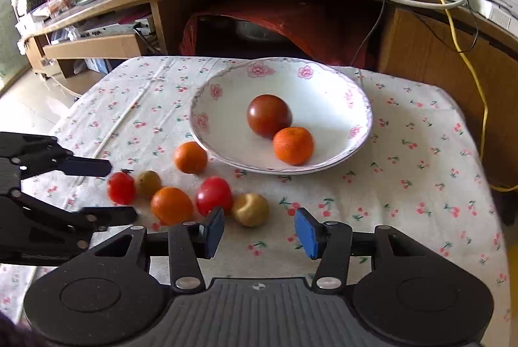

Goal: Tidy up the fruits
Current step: 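Grasp a small red tomato with the left gripper while the right gripper approaches an orange, then close the right gripper on the orange and lift it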

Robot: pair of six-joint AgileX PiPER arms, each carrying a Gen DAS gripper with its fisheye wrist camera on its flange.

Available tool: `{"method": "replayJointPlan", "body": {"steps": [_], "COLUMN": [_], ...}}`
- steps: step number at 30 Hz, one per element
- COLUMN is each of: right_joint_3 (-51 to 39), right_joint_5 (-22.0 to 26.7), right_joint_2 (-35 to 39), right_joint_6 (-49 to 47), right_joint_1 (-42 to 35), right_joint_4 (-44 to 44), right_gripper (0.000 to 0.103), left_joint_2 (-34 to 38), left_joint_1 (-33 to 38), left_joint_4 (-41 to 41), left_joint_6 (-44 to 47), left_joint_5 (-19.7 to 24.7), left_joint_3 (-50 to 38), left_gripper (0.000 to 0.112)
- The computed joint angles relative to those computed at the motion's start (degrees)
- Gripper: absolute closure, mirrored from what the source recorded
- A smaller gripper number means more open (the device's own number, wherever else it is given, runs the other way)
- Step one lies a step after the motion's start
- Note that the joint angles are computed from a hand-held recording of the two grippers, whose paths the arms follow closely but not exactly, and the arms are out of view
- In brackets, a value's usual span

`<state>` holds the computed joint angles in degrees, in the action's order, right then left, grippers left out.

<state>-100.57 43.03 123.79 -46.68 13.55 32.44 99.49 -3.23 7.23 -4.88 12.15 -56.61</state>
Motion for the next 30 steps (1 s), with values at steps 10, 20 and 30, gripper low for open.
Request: {"method": "replayJointPlan", "body": {"steps": [10, 20, 30], "right_joint_3": [1.15, -0.81, 1.12], "right_joint_5": [5.34, 7.58, 2.97], "right_joint_2": [-0.52, 1.2, 1.3], "right_joint_6": [-3.83, -2.9, -3.88], "right_joint_1": [1.74, 1.82, 3.84], "right_joint_4": [3.81, 5.07, 6.79], "right_gripper": [0.059, 0.06, 0.06], "left_joint_2": [1.1, -0.25, -2.05], "left_joint_1": [0.67, 0.5, 1.52], "left_joint_4": [-13.6, -9.36, -16.3], "left_joint_6": [13.93, 9.19, 17.12], "left_joint_5": [-1.47, -0.65, -2.02], "left_joint_3": [-0.53, -0.05, 3.38], "left_gripper": [0.062, 0.077, 0.075]}}
